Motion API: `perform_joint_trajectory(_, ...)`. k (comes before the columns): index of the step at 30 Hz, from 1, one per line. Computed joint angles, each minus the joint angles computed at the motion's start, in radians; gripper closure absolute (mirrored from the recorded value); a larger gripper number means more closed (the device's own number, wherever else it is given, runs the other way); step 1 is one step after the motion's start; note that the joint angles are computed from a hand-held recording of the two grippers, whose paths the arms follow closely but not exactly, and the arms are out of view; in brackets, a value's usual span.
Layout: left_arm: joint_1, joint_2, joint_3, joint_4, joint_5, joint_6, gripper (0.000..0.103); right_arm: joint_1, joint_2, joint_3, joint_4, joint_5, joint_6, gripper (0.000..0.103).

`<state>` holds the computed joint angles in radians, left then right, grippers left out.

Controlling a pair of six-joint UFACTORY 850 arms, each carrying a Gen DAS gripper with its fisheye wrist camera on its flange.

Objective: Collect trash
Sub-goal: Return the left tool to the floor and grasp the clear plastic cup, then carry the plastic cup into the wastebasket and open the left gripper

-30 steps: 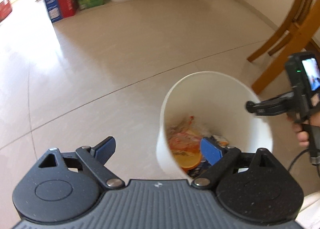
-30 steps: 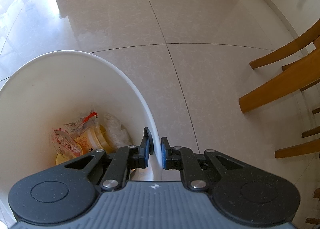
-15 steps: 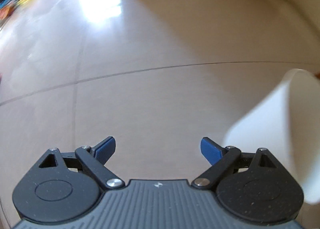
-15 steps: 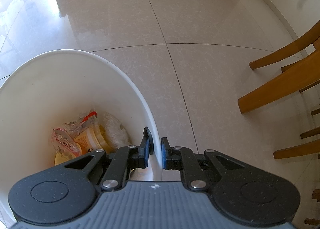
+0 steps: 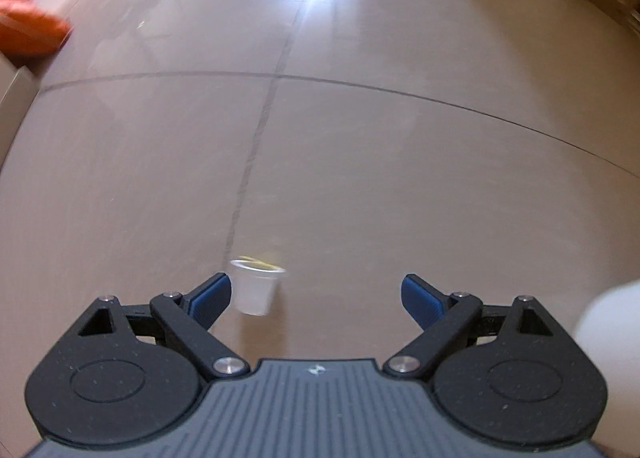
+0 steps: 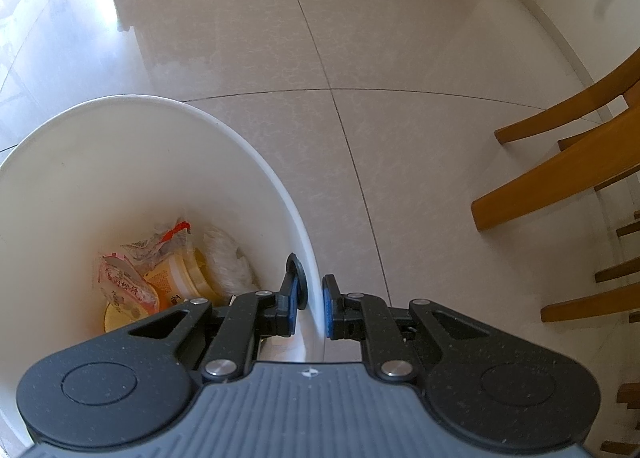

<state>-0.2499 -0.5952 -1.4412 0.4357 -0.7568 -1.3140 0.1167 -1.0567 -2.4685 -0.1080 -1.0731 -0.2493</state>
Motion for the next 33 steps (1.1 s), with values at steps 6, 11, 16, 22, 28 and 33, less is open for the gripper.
perform_joint_trajectory(6, 0.052, 0.016, 0.140, -0.004, 0.090, -0.030, 0.011, 0.009, 0.021, 0.041, -0.028, 0.028, 0.007, 0.087)
perform_joint_trajectory(11, 0.041, -0.009, 0.175, 0.092, 0.135, -0.119, 0.014, 0.016, 0.038, 0.075, -0.059, 0.055, 0.015, 0.086)
perform_joint_trajectory(16, 0.028, -0.055, 0.148, 0.143, 0.122, -0.055, 0.040, 0.023, 0.056, 0.111, -0.091, 0.084, 0.019, 0.086)
perform_joint_trajectory(22, 0.029, -0.078, 0.137, 0.176, 0.137, -0.065, 0.068, 0.025, 0.066, 0.130, -0.097, 0.096, 0.018, 0.086)
perform_joint_trajectory(28, 0.019, -0.075, 0.135, 0.209, 0.139, -0.081, 0.068, 0.024, 0.057, 0.113, -0.092, 0.088, 0.008, 0.086)
perform_joint_trajectory(33, 0.014, -0.063, 0.084, 0.109, 0.120, 0.056, 0.068, 0.022, 0.058, 0.113, -0.085, 0.085, 0.010, 0.086)
